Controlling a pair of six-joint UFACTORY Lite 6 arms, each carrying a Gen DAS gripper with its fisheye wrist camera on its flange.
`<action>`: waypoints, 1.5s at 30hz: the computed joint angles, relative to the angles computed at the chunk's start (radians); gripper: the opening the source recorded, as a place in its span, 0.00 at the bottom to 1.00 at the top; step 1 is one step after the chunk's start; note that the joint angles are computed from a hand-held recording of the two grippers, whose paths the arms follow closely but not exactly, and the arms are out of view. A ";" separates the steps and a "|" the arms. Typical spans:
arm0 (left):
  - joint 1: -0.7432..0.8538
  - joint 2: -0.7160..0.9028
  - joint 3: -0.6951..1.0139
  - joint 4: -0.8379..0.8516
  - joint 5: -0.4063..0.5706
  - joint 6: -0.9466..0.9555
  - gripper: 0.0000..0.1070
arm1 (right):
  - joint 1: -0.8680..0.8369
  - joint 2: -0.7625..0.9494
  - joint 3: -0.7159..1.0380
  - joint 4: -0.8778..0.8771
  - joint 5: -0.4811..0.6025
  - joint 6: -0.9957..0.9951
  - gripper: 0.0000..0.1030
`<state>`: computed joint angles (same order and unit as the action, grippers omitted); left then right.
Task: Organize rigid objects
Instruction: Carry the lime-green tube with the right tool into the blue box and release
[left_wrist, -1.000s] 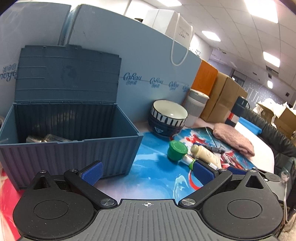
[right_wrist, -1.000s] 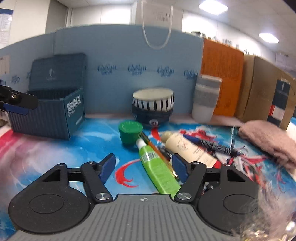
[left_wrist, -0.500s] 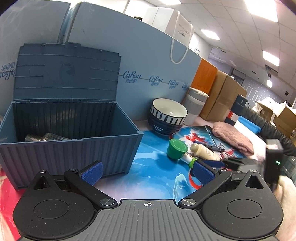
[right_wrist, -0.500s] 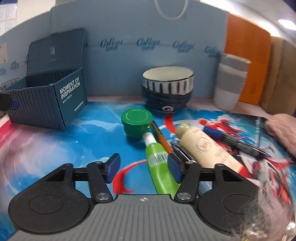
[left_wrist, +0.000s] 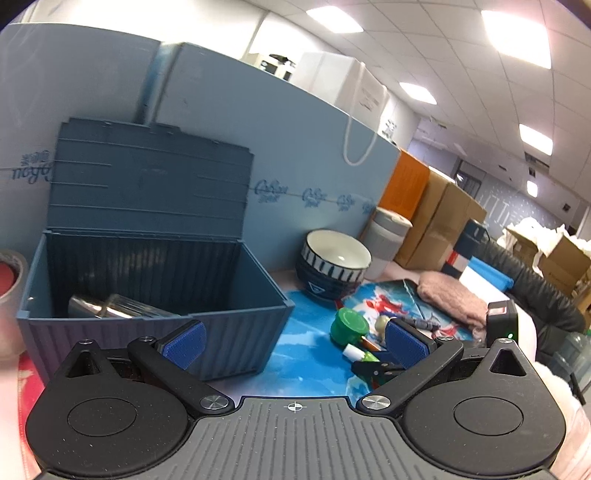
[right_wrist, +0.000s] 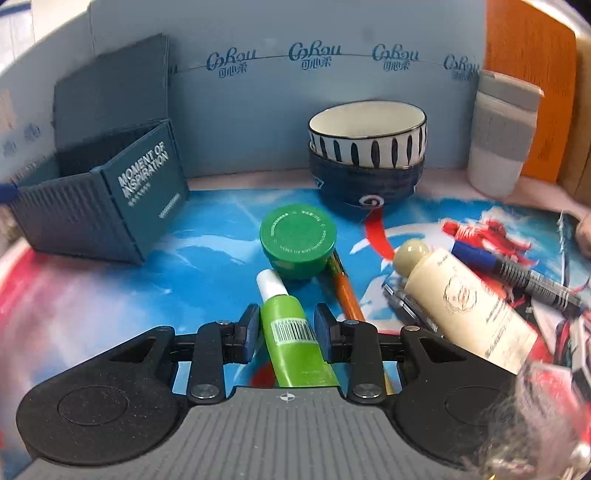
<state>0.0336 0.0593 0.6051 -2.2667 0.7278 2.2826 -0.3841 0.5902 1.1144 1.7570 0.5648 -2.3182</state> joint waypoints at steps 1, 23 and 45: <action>0.009 -0.006 -0.004 0.001 0.007 -0.001 0.96 | 0.010 0.000 0.003 0.009 -0.012 -0.001 0.29; 0.327 0.001 0.029 0.082 0.158 -0.200 0.96 | 0.062 -0.606 -0.364 0.247 0.283 -0.024 0.25; 0.580 0.112 0.125 0.157 0.244 -0.330 0.96 | 0.615 -0.040 0.126 0.588 0.123 0.345 0.25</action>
